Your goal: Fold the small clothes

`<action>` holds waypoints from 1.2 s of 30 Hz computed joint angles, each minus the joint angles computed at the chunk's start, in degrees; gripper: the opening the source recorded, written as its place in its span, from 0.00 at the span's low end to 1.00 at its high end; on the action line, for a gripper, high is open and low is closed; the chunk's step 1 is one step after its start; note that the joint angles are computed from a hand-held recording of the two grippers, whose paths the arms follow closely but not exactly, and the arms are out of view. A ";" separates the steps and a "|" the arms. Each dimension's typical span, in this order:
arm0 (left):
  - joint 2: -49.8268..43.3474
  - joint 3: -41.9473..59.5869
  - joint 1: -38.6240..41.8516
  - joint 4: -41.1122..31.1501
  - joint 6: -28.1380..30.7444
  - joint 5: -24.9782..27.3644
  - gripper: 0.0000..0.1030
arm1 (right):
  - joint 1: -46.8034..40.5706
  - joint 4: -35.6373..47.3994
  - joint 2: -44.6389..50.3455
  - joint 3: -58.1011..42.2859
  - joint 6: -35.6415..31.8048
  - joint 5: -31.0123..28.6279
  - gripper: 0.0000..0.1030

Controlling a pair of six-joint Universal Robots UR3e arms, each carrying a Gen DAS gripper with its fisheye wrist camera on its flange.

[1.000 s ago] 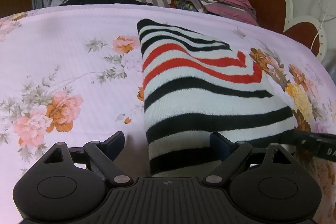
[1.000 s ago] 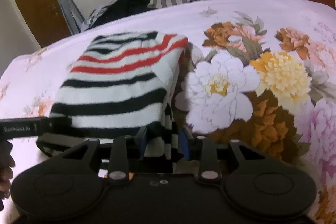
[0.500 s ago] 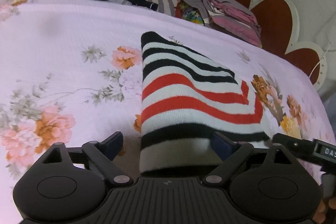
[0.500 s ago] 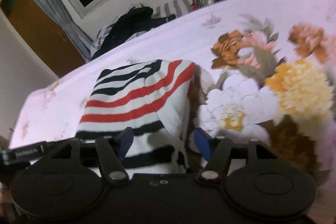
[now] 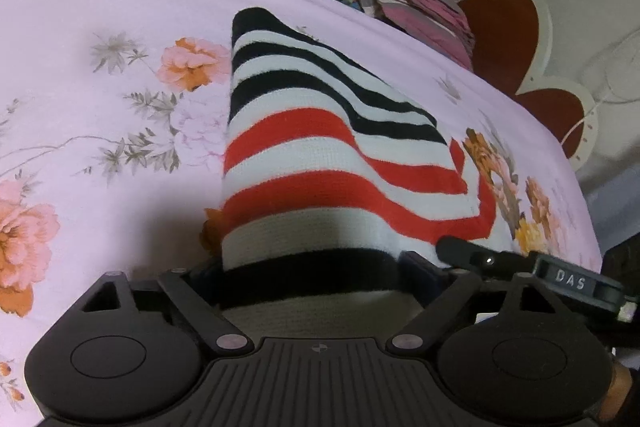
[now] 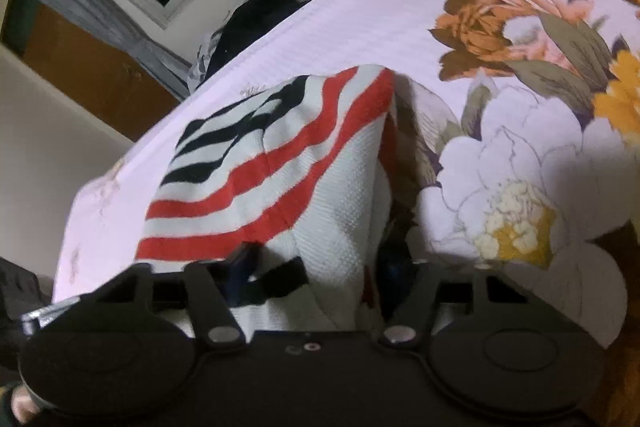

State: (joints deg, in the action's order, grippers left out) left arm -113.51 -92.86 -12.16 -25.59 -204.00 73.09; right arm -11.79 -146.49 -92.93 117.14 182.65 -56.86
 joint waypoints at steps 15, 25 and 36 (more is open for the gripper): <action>15.15 -10.01 7.56 -0.06 6.60 -3.74 0.58 | 8.99 -3.70 -5.77 -3.18 7.91 -0.95 0.31; 43.04 -25.25 48.89 -29.46 44.07 -28.08 0.58 | 41.39 -14.63 19.96 -28.78 27.64 -23.48 0.31; 29.76 -14.65 74.60 -48.52 75.23 -30.14 0.58 | 58.63 1.78 65.68 -91.22 35.45 -33.42 0.30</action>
State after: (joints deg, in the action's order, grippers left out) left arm -83.75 -107.51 62.44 -74.11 -128.77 42.95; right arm 46.84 -144.70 -27.25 25.91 218.11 -90.28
